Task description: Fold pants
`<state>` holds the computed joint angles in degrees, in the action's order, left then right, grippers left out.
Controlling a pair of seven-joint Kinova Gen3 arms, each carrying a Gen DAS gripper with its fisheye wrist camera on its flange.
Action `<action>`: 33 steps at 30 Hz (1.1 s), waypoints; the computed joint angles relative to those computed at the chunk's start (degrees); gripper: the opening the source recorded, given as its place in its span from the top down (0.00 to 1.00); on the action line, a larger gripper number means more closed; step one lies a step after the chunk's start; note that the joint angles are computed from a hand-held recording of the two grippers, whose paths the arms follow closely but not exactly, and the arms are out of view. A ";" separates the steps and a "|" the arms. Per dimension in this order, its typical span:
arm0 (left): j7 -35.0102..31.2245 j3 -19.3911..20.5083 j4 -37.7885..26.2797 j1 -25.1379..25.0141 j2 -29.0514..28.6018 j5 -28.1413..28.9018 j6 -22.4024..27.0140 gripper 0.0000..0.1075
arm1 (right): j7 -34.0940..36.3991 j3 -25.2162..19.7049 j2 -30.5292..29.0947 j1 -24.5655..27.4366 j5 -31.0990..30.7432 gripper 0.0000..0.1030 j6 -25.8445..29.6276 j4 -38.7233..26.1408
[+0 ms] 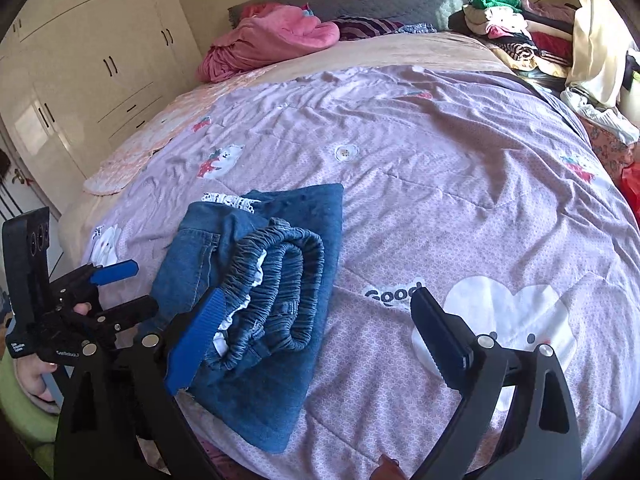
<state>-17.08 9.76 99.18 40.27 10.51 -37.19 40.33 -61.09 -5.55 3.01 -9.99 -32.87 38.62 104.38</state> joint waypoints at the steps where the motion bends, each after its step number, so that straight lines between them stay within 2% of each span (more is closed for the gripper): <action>1: -0.20 -0.01 -0.06 -0.17 0.26 0.24 0.06 0.13 | -0.37 -0.01 0.37 -0.11 0.32 0.09 -0.22 0.03; 8: -2.25 -0.58 0.18 -1.20 1.29 2.75 -1.08 0.13 | -5.25 -0.46 2.95 -0.78 4.40 0.10 -2.29 -0.40; 12: -3.21 -1.01 0.14 -1.32 1.89 3.71 -1.75 0.13 | -5.62 -1.20 5.02 -0.51 6.33 0.26 -2.03 -2.06; 16: -4.23 -1.52 0.25 -1.48 2.47 4.71 -2.92 0.13 | -0.91 -2.81 7.67 1.13 3.54 0.38 0.19 -4.39; 18: -4.43 -1.85 0.65 -1.52 2.46 5.13 -3.89 0.13 | 0.50 -3.34 8.93 1.53 2.85 0.49 1.12 -5.50; 22: -4.71 -2.32 0.69 -1.45 2.81 5.53 -4.85 0.13 | 4.91 -4.75 12.36 4.06 -1.80 0.59 4.36 -8.13; 25: -5.94 -2.40 0.48 -1.73 3.06 6.56 -5.58 0.14 | 6.85 -5.41 14.91 5.78 -4.88 0.61 7.28 -10.14; 27: -6.96 -2.35 0.47 -2.14 3.15 7.71 -6.39 0.17 | 6.95 -5.43 15.96 6.05 -5.40 0.61 8.34 -11.02; 33: -8.19 -3.01 0.10 -2.01 3.48 9.18 -7.22 0.23 | 8.99 -6.15 17.38 7.17 -7.85 0.61 9.06 -11.44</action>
<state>-25.27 6.75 99.28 38.26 13.99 -28.01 33.11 -52.10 -11.70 20.39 -2.82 -40.73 47.67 92.93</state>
